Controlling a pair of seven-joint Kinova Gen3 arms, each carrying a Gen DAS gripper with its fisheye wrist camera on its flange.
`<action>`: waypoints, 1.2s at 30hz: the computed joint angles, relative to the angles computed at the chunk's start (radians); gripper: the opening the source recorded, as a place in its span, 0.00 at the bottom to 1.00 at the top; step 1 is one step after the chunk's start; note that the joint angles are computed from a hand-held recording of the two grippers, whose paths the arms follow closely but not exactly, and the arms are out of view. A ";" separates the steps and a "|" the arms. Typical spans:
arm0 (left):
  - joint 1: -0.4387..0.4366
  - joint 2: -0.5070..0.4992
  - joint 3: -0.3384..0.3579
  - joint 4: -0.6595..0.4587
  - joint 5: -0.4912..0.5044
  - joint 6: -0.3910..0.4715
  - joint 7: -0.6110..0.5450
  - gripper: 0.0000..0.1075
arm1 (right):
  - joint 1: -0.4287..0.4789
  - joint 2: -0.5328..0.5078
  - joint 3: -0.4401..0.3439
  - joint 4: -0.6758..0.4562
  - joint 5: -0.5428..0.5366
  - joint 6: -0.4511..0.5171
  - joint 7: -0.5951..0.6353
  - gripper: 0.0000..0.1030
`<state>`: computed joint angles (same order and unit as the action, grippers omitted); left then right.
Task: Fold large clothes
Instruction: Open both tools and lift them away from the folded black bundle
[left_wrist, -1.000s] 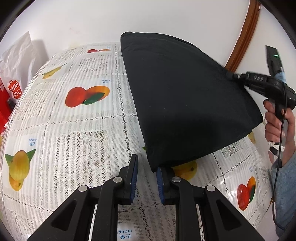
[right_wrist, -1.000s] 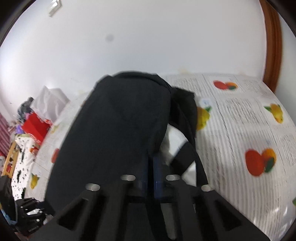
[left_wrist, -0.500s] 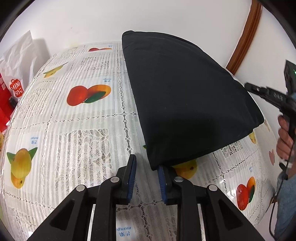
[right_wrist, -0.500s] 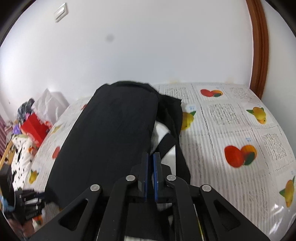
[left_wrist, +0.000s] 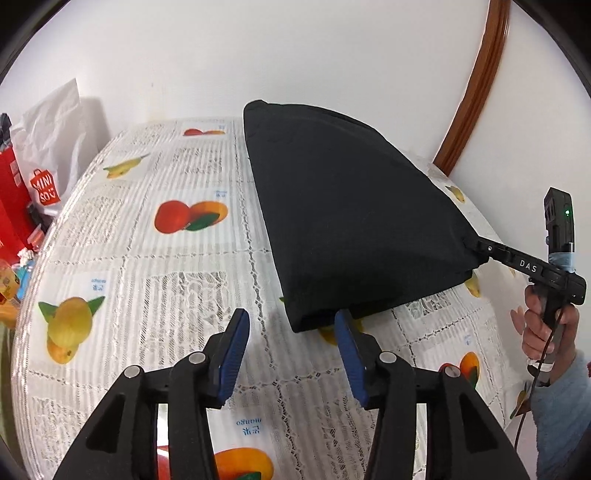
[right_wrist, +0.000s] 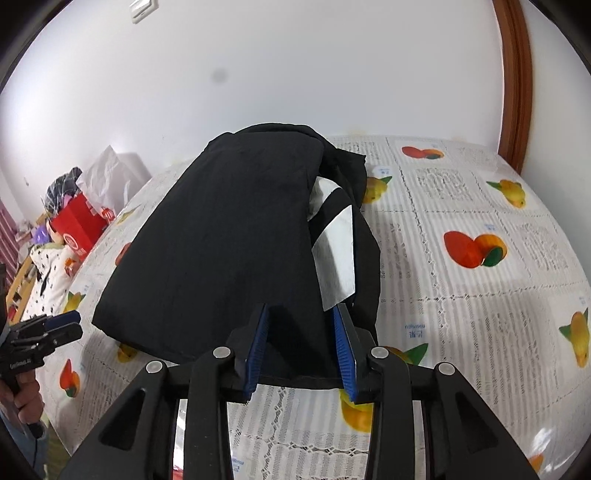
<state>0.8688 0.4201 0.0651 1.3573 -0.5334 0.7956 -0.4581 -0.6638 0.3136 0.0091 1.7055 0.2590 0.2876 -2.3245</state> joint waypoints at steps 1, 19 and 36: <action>-0.002 0.005 -0.001 -0.009 -0.001 0.004 -0.003 0.43 | 0.025 0.000 -0.024 0.000 -0.019 -0.009 0.016 0.22; 0.002 0.082 -0.033 -0.134 0.029 0.094 -0.024 0.45 | -0.248 -0.047 0.198 0.023 0.245 0.124 -0.267 0.06; 0.141 0.029 -0.035 -0.158 -0.138 0.283 0.146 0.69 | -0.268 -0.132 0.018 -0.049 0.441 0.486 -0.538 0.65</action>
<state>1.0097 0.4487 0.0301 1.1994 -0.6714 1.0787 -0.3123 -0.9315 0.1817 0.0272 1.6565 0.6998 0.7735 -2.8621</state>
